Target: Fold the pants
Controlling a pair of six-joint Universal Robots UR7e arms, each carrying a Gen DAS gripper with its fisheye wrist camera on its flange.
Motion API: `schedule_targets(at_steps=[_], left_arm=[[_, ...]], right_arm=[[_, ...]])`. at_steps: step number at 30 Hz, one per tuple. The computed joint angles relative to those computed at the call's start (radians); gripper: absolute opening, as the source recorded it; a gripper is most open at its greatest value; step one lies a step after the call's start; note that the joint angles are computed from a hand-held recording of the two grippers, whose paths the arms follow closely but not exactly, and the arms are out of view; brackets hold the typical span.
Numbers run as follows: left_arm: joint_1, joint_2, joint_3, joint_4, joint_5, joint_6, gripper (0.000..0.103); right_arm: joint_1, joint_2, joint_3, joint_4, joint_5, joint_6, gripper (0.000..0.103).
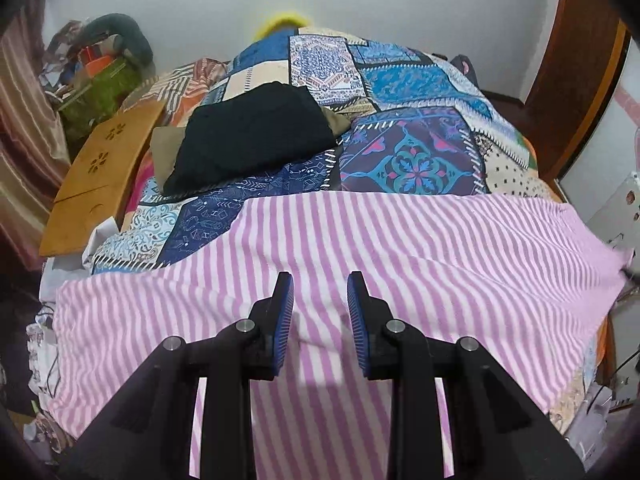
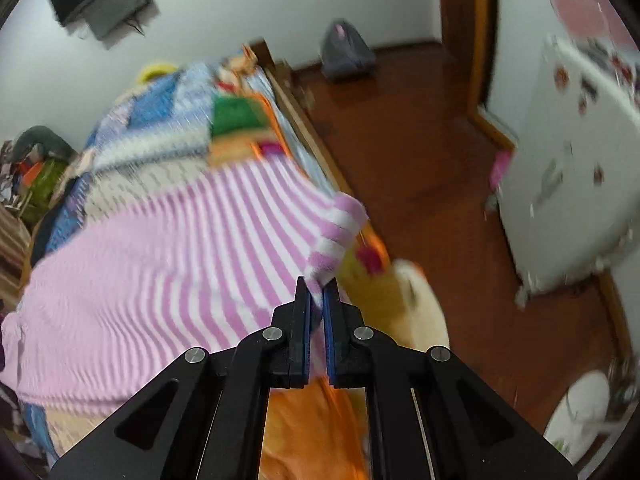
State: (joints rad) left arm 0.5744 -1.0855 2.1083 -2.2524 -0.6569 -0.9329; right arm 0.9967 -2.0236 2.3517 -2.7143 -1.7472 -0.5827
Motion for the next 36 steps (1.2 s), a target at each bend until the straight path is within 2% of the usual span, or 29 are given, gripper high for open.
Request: schedule_targets(at_steps=[3,6,8,12,15,17,18,20,22,24,27,29,33,36], left_arm=[[-0.015,-0.036,0.021,0.02,0.002,-0.044,0.028],[-0.032,-0.092,0.037,0.106,0.027,-0.108,0.028],[-0.04,-0.141,0.048,0.182,0.05,-0.16,0.029],[-0.045,-0.281,0.082,0.345,0.112,-0.283,0.047],[-0.035,-0.366,0.086,0.49,0.15,-0.365,0.049],[-0.017,-0.418,0.086,0.568,0.166,-0.394,0.052],[-0.006,-0.441,0.085,0.6,0.175,-0.404,0.054],[0.024,-0.488,0.084,0.65,0.196,-0.41,0.056],[0.062,-0.531,0.086,0.669,0.217,-0.398,0.057],[0.11,-0.562,0.096,0.633,0.231,-0.352,0.058],[0.207,-0.59,0.133,0.425,0.213,-0.174,0.058],[0.258,-0.586,0.147,0.324,0.191,-0.089,0.058],[0.366,-0.559,0.174,0.127,0.101,0.076,0.058],[0.406,-0.558,0.201,0.03,0.03,0.147,0.058]], right_arm=[[-0.027,0.036,0.032,-0.057,-0.095,0.004,0.005],[-0.039,0.02,0.037,-0.059,-0.11,0.018,0.005],[-0.002,-0.005,0.037,-0.069,-0.121,0.005,0.005],[0.189,0.013,0.023,-0.105,-0.207,-0.02,0.006],[0.366,0.081,0.009,-0.133,-0.266,-0.024,0.008],[0.498,0.162,-0.01,-0.154,-0.295,-0.022,0.017],[0.548,0.199,-0.017,-0.166,-0.3,-0.023,0.027],[0.645,0.293,-0.035,-0.201,-0.297,-0.027,0.04],[0.719,0.392,-0.059,-0.219,-0.275,-0.033,0.042],[0.771,0.471,-0.079,-0.216,-0.255,-0.028,0.042],[0.83,0.621,-0.134,-0.182,-0.189,0.0,0.042],[0.862,0.718,-0.175,-0.169,-0.172,0.005,0.042],[0.907,0.886,-0.246,-0.162,-0.159,-0.029,0.042],[0.915,0.987,-0.309,-0.121,-0.147,-0.032,0.042]])
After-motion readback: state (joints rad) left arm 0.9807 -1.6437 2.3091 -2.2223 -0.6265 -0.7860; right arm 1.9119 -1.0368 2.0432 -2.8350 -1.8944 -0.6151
